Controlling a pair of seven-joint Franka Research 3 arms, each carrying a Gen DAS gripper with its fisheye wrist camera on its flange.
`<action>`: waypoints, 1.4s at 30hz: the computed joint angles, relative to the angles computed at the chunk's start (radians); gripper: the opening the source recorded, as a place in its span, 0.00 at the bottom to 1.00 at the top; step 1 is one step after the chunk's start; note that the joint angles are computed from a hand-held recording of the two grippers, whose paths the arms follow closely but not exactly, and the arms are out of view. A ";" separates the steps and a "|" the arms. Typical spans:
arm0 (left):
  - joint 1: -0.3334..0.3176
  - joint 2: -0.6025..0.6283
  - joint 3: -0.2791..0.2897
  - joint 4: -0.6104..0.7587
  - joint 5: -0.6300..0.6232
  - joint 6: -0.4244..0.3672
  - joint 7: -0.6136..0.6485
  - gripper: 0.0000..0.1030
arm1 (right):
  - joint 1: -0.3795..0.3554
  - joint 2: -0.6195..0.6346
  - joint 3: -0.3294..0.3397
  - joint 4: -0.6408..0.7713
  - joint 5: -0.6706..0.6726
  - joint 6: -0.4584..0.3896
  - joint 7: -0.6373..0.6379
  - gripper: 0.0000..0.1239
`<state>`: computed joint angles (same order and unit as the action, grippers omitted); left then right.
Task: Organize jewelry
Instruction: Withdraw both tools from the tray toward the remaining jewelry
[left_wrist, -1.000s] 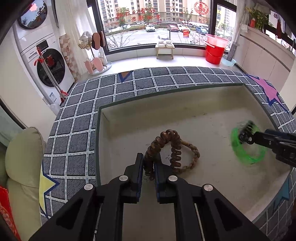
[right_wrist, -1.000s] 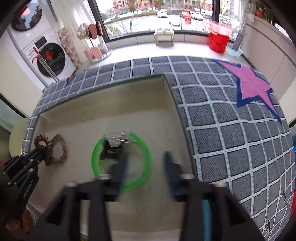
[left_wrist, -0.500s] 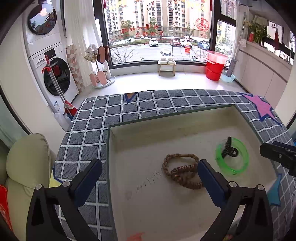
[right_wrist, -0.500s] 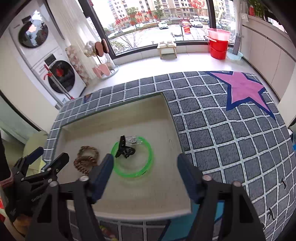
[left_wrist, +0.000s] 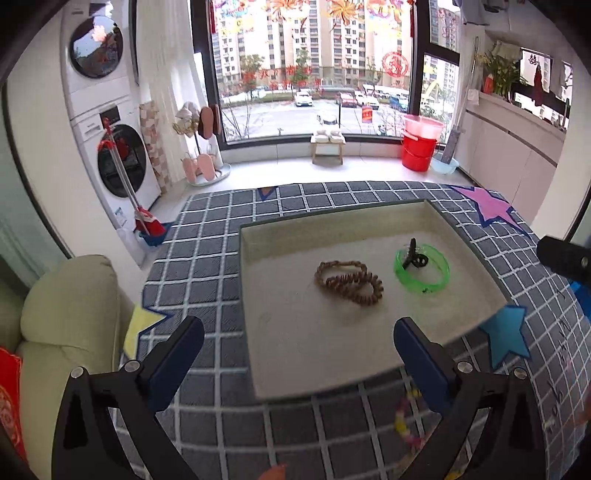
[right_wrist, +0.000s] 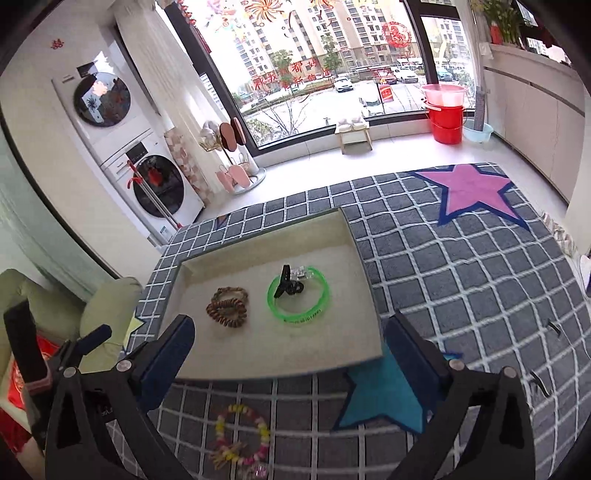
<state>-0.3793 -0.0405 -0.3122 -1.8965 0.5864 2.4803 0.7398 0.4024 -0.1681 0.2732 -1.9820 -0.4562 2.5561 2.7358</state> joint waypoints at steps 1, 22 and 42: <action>-0.001 -0.013 0.000 -0.013 -0.005 0.003 0.001 1.00 | 0.004 -0.012 -0.001 -0.007 0.010 -0.009 -0.003 0.83; -0.071 -0.211 -0.049 -0.285 -0.269 0.037 0.094 1.00 | 0.013 -0.326 0.112 -0.320 0.270 -0.115 -0.036 0.83; -0.112 -0.185 -0.064 -0.300 -0.292 0.006 0.089 1.00 | 0.043 -0.458 0.176 -0.458 0.309 -0.294 -0.025 0.83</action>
